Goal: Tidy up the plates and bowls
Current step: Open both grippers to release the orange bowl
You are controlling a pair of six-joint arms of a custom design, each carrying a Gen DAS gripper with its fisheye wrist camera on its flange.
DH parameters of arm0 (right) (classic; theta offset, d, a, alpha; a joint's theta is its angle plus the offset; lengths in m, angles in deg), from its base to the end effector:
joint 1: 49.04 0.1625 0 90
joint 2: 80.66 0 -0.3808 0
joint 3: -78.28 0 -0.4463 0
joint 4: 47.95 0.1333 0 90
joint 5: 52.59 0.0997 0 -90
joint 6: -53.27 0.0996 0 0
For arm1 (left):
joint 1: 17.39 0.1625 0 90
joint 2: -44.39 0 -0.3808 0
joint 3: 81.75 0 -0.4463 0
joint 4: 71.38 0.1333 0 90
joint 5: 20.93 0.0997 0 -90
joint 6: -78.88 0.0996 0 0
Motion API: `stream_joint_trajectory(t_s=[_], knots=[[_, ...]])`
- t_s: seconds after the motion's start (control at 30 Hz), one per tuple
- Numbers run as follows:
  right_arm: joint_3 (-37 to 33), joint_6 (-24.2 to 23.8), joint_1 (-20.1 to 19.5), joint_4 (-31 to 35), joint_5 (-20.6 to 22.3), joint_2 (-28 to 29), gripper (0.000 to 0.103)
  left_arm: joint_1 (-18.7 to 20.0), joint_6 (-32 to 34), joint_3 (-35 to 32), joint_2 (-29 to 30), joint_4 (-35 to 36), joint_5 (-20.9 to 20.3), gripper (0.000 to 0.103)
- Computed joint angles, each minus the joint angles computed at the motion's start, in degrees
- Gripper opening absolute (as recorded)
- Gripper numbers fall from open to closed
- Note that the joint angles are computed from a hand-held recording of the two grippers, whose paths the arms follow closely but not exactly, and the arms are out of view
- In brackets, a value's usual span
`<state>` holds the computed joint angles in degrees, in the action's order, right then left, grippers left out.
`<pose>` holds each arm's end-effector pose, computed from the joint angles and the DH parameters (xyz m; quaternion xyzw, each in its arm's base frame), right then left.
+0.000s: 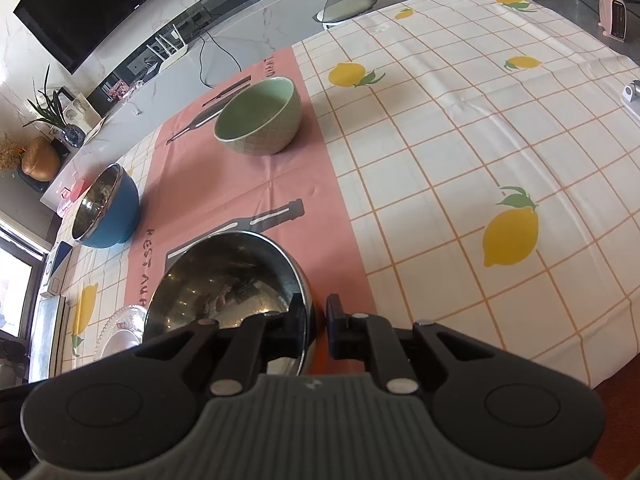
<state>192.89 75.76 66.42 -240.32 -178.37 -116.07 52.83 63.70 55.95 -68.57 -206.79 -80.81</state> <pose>0.2902 -0.4349 -0.0903 -0.0375 -0.9335 0.2969 0.1973 0.0437 -0.4201 0.2809 -0.0085 0.9511 -0.2420 0.1918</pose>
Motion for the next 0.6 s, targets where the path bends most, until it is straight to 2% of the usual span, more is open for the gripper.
stream_joint_trajectory(t_s=[0.1, 0.13, 0.27, 0.5, 0.6], knots=[[-0.2, -0.3, 0.2, -0.2, -0.6, 0.2, 0.017, -0.1, 0.4, 0.2, -0.3, -0.8, -0.1, 0.033], [-0.3, -0.6, 0.4, -0.4, -0.9, 0.3, 0.029, -0.3, 0.7, 0.2, -0.3, -1.0, 0.1, 0.036], [-1.0, -2.7, 1.4, -1.5, -2.9, 0.8, 0.038, -0.9, 1.6, 0.4, -0.8, -1.9, 1.2, 0.043], [-3.2, -10.6, 3.8, -6.7, -6.5, 2.9, 0.039, -1.3, 5.9, 0.3, -1.5, -5.0, 2.4, 0.045], [-4.5, -14.0, 4.5, -8.2, -6.1, 3.6, 0.039, -1.4, 8.1, 0.1, -1.7, -6.6, 3.3, 0.045]])
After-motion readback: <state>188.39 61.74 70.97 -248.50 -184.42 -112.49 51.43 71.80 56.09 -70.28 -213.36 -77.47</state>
